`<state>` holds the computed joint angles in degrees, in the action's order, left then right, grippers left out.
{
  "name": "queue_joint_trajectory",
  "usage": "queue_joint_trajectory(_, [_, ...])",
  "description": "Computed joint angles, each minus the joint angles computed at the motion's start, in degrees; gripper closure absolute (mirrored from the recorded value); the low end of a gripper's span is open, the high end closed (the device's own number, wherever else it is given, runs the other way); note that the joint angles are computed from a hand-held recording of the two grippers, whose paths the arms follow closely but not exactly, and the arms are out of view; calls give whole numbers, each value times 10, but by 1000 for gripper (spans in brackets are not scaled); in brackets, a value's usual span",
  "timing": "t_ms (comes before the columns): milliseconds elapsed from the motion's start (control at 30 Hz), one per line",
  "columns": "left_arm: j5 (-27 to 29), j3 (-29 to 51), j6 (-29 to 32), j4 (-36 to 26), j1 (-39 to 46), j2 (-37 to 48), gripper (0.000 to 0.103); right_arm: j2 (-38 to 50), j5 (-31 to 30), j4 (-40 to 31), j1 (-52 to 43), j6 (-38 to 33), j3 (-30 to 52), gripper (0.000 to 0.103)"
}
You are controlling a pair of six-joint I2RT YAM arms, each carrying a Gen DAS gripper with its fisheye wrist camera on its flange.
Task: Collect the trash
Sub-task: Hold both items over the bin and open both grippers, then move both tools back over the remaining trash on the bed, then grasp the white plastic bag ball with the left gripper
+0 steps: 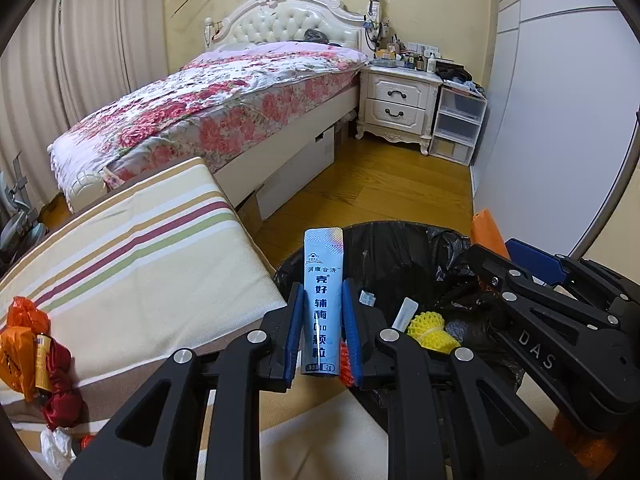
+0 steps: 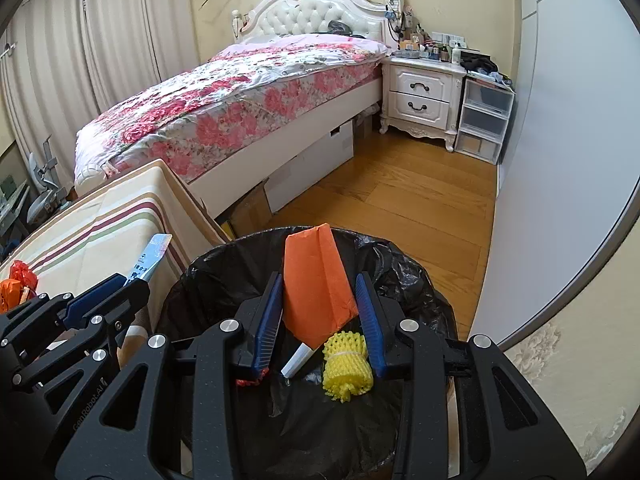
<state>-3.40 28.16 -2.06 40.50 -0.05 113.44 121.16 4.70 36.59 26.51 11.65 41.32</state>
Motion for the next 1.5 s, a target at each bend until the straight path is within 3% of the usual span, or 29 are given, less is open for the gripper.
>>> queue_joint_trajectory(100, [-14,4,1,-6,-11,1,76,4,-4,5,-6,3,0,65])
queue_joint_trajectory(133, [-17,3,3,-5,-12,2,72,3,-4,10,-9,3,-5,56])
queue_joint_trajectory(167, [-22,1,2,-1,-14,1,61,2,-1,14,-10,5,-7,50])
queue_joint_trajectory(500, [-33,-23,-10,23,-12,-17,36,-17,8,18,-19,12,-25,49])
queue_joint_trajectory(933, [-21,-127,3,49,63,-101,32,-46,10,23,25,23,-68,44])
queue_joint_trajectory(1300, [26,-240,57,86,217,-180,32,-62,39,6,135,38,-80,43])
queue_joint_trajectory(1500, [72,-262,103,115,325,-169,32,-64,54,-13,190,45,-70,43])
